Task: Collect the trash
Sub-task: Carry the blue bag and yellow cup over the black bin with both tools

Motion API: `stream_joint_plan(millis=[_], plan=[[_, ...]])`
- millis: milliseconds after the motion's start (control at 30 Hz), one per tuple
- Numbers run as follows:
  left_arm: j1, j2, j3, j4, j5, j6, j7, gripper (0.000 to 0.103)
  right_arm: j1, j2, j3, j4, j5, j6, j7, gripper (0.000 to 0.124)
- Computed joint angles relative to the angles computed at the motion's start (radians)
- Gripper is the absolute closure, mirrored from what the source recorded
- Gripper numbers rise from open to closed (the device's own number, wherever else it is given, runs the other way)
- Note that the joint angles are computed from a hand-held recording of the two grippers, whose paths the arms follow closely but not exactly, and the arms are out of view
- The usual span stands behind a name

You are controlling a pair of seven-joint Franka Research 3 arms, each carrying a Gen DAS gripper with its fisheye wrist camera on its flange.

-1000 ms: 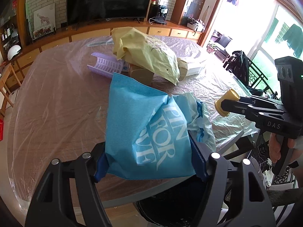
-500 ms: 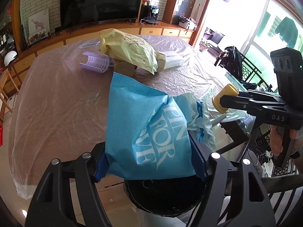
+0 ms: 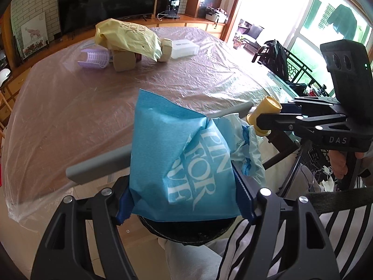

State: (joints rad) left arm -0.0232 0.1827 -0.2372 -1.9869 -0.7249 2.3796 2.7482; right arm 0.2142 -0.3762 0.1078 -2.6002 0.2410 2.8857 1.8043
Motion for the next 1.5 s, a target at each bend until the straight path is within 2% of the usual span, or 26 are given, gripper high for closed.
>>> stream_joint_plan(millis=[400, 1167, 1500], plan=[[-0.009, -0.012, 0.01, -0.046, 0.042, -0.014, -0.017, 0.032, 0.029, 0.016, 0.004, -0.023, 0.01, -0.023, -0.003, 0.094], [-0.016, 0.068, -0.029, -0.069, 0.168, 0.112, -0.125, 0.032, 0.0, 0.14, 0.029, -0.001, -0.086, 0.027, 0.109, 0.094], [-0.002, 0.11, -0.048, -0.048, 0.239, 0.126, -0.166, 0.032, 0.004, 0.192, 0.016, 0.03, -0.115, 0.014, 0.133, 0.094]])
